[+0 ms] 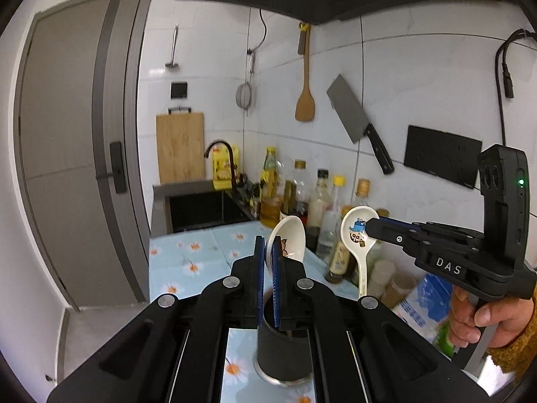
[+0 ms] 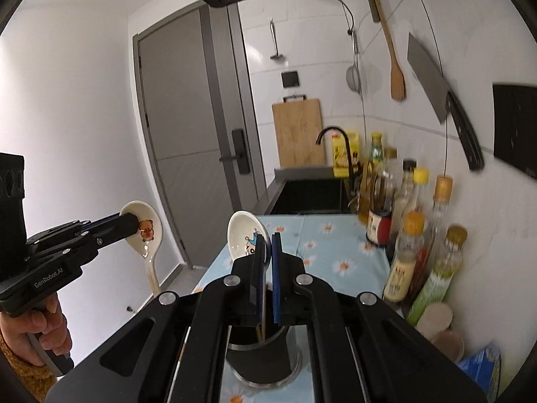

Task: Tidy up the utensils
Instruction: 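Carry the white spoon upright with the right gripper over the black holder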

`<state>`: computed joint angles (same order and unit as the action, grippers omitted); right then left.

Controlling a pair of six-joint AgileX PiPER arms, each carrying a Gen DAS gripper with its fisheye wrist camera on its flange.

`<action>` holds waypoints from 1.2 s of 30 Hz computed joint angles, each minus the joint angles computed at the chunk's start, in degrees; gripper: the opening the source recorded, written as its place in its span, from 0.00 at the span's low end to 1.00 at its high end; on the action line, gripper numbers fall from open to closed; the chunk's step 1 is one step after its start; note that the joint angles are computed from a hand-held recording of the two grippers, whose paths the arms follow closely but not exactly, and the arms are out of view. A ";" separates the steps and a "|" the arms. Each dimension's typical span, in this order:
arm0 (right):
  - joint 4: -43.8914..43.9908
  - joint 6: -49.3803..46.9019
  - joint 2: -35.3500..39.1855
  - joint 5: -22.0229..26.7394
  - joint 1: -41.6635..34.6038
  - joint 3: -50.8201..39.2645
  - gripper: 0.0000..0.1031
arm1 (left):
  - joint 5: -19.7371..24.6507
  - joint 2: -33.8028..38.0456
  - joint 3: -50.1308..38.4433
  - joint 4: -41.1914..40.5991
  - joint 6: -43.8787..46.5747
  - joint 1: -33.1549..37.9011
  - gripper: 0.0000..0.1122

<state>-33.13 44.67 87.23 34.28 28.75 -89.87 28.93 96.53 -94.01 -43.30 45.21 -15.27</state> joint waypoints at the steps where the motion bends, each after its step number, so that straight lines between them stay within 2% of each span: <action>1: -0.76 0.30 0.47 -0.15 -0.13 -0.77 0.05 | -0.45 0.81 -1.46 0.37 -0.19 -0.18 0.03; 6: -2.86 1.20 3.62 -0.98 -1.51 -4.96 0.05 | -1.45 4.58 -7.38 3.57 -2.15 -1.27 0.03; 15: -4.37 5.80 7.53 -3.91 -4.41 -6.12 0.05 | -1.78 9.75 -12.28 4.34 -2.10 -1.89 0.03; 22: -8.52 9.32 9.23 -5.38 -4.00 -3.40 0.05 | -4.11 12.53 -10.75 2.10 -0.66 -2.09 0.03; 28: -8.54 10.15 9.88 -6.24 -3.84 -1.37 0.05 | -5.34 13.28 -8.48 0.16 1.68 -2.57 0.03; 36: -6.96 9.52 9.86 -7.02 -3.80 1.36 0.05 | -3.31 14.00 -6.27 -1.25 0.71 -2.10 0.03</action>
